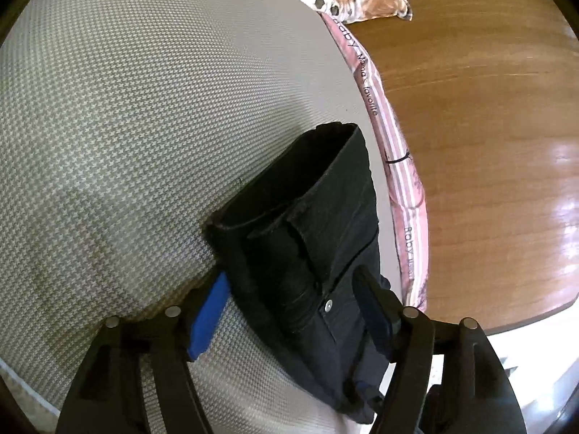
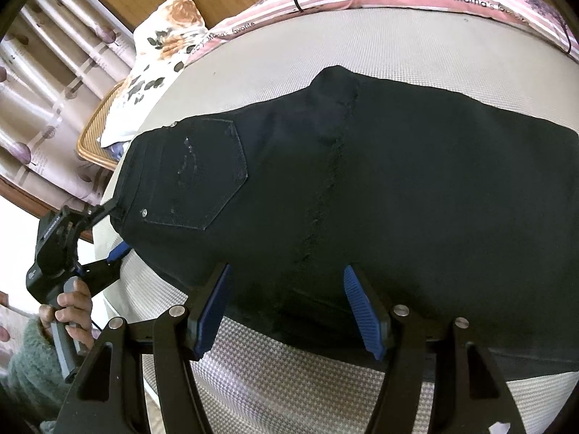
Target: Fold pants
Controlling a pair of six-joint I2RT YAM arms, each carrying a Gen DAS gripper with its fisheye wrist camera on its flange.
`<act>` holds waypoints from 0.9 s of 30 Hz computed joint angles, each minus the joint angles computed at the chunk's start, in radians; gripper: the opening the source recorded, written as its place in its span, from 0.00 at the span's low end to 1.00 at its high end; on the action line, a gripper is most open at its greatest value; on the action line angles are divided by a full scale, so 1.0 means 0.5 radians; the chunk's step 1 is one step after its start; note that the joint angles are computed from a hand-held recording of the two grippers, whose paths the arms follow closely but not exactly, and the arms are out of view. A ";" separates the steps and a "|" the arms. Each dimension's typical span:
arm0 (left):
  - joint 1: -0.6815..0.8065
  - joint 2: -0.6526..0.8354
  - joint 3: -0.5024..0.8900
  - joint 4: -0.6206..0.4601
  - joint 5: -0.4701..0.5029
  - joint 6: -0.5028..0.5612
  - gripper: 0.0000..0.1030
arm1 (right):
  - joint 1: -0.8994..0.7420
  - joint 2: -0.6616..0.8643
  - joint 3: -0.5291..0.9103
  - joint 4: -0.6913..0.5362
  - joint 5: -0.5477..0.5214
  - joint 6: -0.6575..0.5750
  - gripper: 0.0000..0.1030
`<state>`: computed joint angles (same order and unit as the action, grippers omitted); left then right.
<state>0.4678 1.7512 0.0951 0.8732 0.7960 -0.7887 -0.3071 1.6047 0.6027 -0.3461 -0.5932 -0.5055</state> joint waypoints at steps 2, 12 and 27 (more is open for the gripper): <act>-0.033 -0.011 -0.019 0.037 -0.035 0.022 0.67 | 0.016 -0.002 -0.007 0.013 0.012 0.013 0.60; -0.099 0.098 -0.036 0.257 -0.146 -0.019 0.50 | 0.050 0.003 -0.015 0.044 0.048 0.033 0.60; -0.165 0.289 0.004 0.512 -0.304 0.008 0.52 | 0.069 -0.002 -0.021 0.054 0.057 0.047 0.61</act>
<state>0.3853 1.8959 0.0969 1.1293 0.6441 -0.7848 -0.2728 1.6039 0.5922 -0.3191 -0.5646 -0.4822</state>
